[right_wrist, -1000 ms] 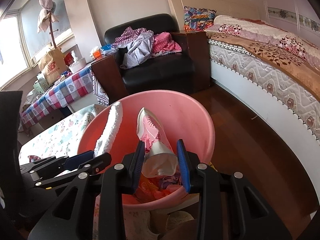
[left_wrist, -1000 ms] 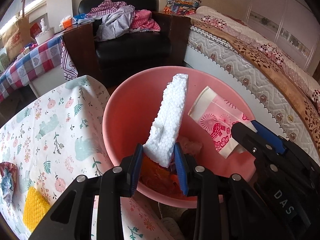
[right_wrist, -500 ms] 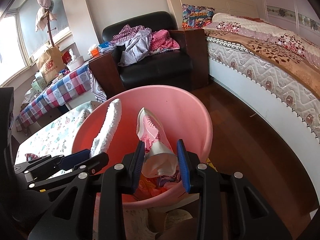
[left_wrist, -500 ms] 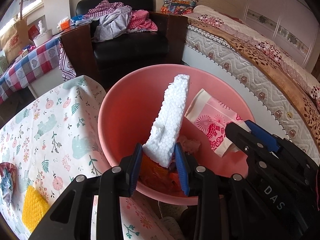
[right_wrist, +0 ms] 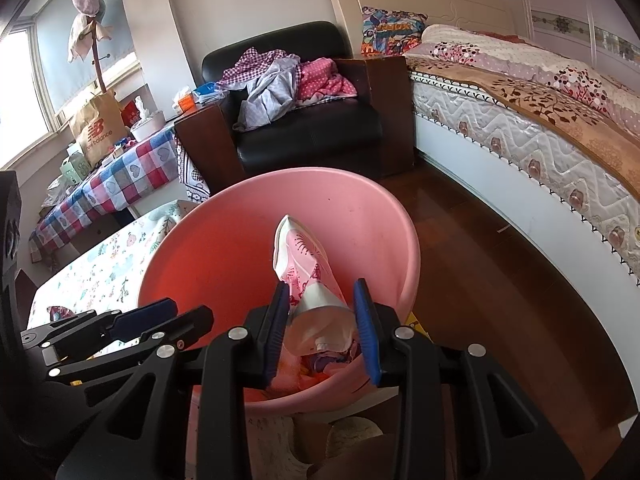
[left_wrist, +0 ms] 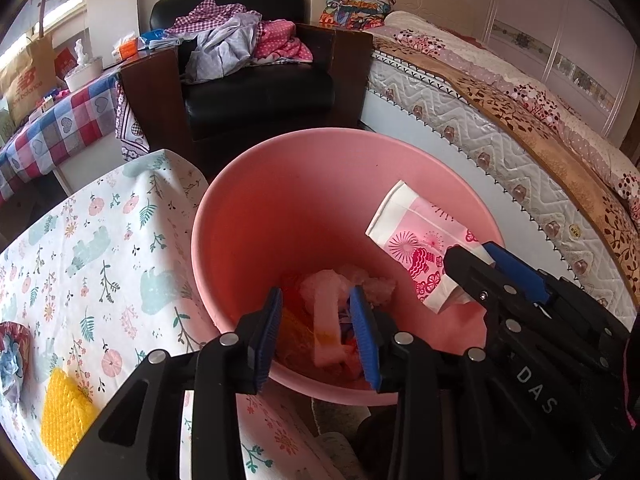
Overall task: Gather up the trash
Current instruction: 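Open the left tool to drop the white foam strip into the bucket, then open the right tool to drop the pink-and-white paper cup into the bucket, then move both open tools from the bucket back over the table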
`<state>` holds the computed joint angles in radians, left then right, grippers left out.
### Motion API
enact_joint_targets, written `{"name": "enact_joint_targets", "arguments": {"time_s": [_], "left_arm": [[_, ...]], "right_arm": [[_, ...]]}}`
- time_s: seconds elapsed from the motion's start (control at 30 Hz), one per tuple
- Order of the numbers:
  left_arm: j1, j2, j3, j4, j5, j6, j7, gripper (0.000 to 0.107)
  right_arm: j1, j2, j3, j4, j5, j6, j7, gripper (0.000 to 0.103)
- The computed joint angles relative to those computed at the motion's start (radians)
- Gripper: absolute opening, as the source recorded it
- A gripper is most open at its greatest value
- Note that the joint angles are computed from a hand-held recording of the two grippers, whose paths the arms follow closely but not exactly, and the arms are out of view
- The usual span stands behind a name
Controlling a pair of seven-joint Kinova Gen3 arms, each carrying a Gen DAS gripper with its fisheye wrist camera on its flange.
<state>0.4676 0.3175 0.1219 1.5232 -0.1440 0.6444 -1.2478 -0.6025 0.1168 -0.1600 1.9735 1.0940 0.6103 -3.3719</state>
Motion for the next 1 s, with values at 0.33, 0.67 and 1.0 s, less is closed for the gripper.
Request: {"name": "enact_joint_targets", "arguments": {"time_s": [0.33,0.67,1.0], "left_arm": [[-0.010,-0.016,0.007,0.018,0.019,-0.022,-0.011,0.043],[-0.027,-0.026,0.013,0.027,0.041,-0.034,-0.039,0.045],[-0.032,-0.054,0.014,0.040,0.043,-0.049,-0.051,0.045]], "right_arm": [[0.008,0.000,0.004,0.002,-0.003,-0.007,0.002,0.034],[0.028,-0.002,0.016,-0.001,-0.056,-0.053,0.050,0.034],[0.018,-0.014,0.007,-0.010,-0.054,-0.032,0.057,0.034]]}}
